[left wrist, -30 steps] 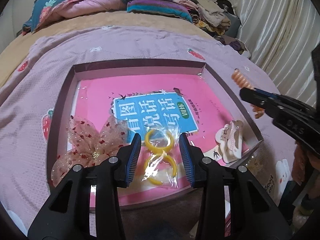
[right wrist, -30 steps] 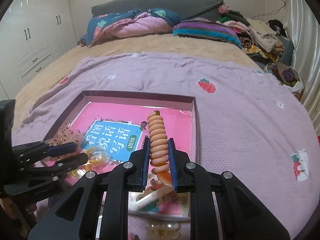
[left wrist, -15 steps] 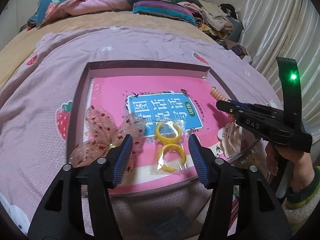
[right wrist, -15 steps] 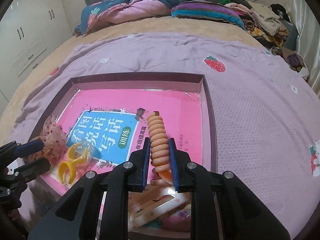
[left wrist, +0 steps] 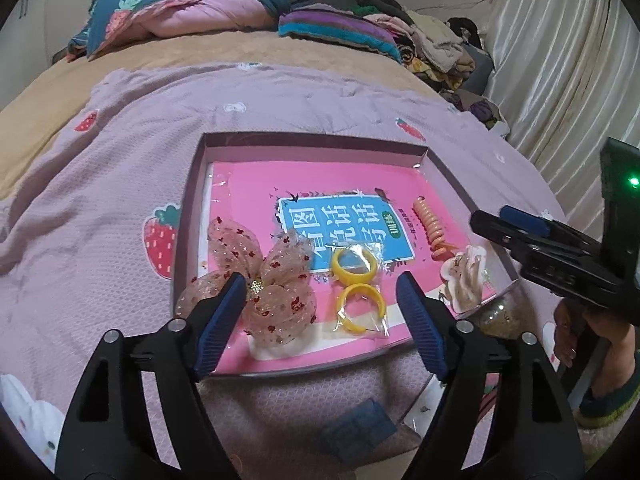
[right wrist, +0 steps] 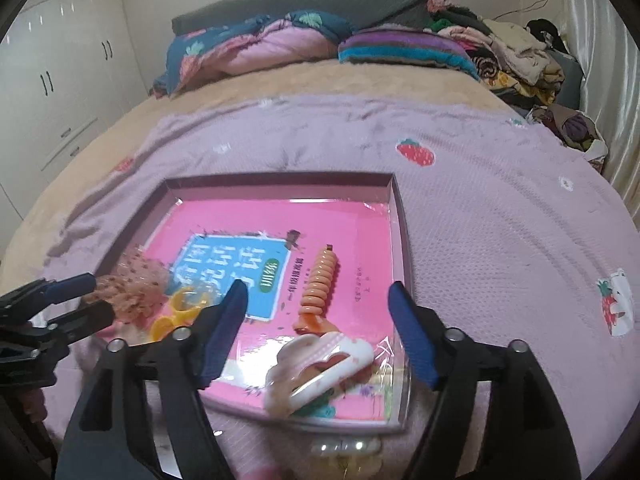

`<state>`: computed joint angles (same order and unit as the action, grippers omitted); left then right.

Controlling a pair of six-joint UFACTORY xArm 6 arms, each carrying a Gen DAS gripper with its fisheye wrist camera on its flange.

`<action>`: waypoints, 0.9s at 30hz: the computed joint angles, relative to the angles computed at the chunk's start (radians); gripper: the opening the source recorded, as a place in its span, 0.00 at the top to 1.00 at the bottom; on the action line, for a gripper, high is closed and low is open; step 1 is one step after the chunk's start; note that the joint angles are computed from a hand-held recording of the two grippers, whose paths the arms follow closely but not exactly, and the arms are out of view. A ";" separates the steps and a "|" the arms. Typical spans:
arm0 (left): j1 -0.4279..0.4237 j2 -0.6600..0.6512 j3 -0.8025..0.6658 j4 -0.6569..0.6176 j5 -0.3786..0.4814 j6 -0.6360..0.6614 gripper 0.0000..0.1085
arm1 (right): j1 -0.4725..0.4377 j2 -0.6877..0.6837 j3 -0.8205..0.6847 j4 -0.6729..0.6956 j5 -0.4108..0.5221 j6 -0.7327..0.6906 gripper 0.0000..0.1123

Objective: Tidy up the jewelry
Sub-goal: 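Carry the hair tie and yellow rings into the tray and open both tools, then withdraw both tools from the tray toward the remaining items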

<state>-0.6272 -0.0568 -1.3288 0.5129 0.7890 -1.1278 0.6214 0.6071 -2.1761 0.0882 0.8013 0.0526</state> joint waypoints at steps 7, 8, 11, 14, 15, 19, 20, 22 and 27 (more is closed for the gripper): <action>-0.008 -0.045 0.018 0.040 0.029 -0.030 0.14 | 0.001 -0.133 0.157 0.006 -0.107 0.017 0.21; -0.012 -0.053 0.019 0.049 0.041 -0.036 0.14 | 0.001 -0.150 0.177 0.003 -0.121 0.021 0.19; -0.020 -0.079 0.028 0.076 0.061 -0.069 0.14 | 0.003 -0.200 0.233 -0.036 -0.158 0.045 0.15; -0.027 -0.095 0.023 0.099 0.084 -0.088 0.14 | 0.003 -0.247 0.286 -0.044 -0.192 0.060 0.14; -0.033 -0.100 0.020 0.111 0.095 -0.098 0.14 | 0.003 -0.265 0.306 -0.045 -0.205 0.066 0.14; -0.044 -0.131 0.025 0.140 0.112 -0.136 0.14 | 0.008 -0.323 0.370 -0.070 -0.236 0.075 0.14; -0.050 -0.143 0.031 0.152 0.118 -0.152 0.14 | 0.010 -0.330 0.378 -0.078 -0.241 0.076 0.14; -0.059 -0.161 0.039 0.168 0.132 -0.179 0.14 | 0.013 -0.356 0.404 -0.096 -0.256 0.076 0.14; -0.084 -0.211 0.065 0.206 0.154 -0.249 0.14 | 0.022 -0.412 0.460 -0.111 -0.291 0.073 0.13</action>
